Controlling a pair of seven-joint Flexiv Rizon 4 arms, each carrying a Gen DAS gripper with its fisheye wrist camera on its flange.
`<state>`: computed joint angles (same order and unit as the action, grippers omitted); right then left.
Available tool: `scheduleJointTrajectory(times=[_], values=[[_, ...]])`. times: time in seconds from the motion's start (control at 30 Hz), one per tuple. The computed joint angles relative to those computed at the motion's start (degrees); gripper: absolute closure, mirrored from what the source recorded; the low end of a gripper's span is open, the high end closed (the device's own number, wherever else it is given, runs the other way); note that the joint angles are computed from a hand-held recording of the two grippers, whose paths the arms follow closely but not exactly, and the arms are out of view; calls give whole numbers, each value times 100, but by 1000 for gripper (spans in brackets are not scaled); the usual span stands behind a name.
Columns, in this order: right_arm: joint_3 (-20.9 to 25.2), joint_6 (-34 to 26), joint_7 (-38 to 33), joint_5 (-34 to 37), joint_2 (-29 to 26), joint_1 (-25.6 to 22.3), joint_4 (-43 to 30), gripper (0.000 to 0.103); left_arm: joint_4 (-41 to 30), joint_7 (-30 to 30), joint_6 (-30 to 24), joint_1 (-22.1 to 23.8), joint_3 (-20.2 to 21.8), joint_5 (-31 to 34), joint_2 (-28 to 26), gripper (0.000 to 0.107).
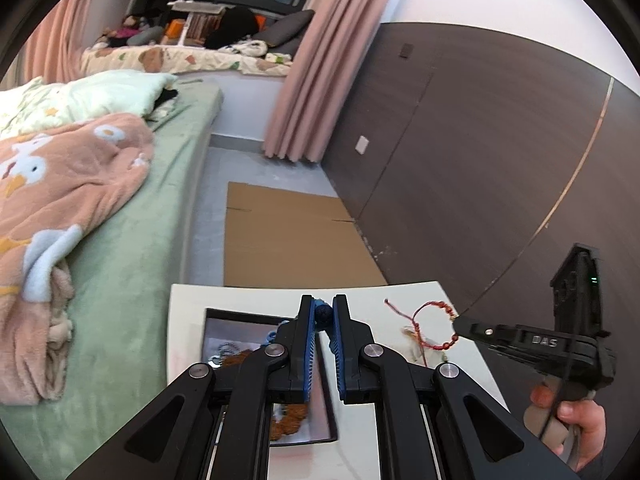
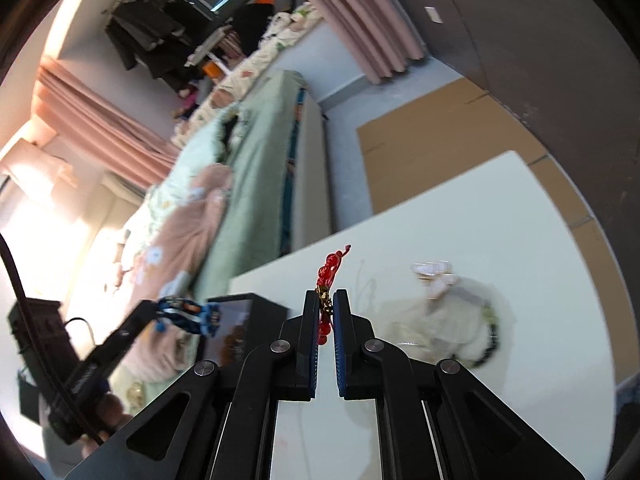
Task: Organize jewelry
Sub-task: 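Open the left gripper over the black box while the right gripper drops the red bracelet in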
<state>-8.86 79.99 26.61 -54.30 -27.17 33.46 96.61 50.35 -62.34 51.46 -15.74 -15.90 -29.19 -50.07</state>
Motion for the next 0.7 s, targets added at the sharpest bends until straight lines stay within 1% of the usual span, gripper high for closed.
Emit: scheduleJointTrajectory(times=[0.03,0.1,0.13,0.17,0.2,0.23,0.27,0.4,0.43,0.6,0.7], values=[[-27,75,0,-27,-51,-8,-73,95,-115,-156,-87,-35,111,66,-51,97],[-202,296,143,-194,-159,89,-213,95,-498,-495,-474,-80,293,204,-225,94],[-255,379,169,-217,-226,122,-303,95,-707,-674,-686,-93,369,267,-323,82],[-256,431,110,-159,-346,121,-465,95,-846,-842,-835,-94,422,313,-393,61],[-286,491,57,-111,-440,148,-586,95,-874,-961,-834,-78,433,328,-423,50],[-289,521,-38,-23,-526,167,-700,95,-843,-1047,-738,-66,442,352,-419,36],[-292,571,-145,78,-632,191,-838,95,-740,-1111,-549,-48,446,374,-376,34],[-334,742,-483,449,-937,279,-1223,95,-621,-1123,-352,56,362,385,-308,34],[-371,788,-533,518,-982,324,-1270,95,-611,-1138,-341,85,337,363,-309,34],[-183,906,-1084,976,-1375,299,-1813,95,-612,-1223,-384,183,283,268,-317,34],[-338,1209,-1208,1191,-1649,396,-2143,94,-508,-1191,-193,205,270,266,-264,34]])
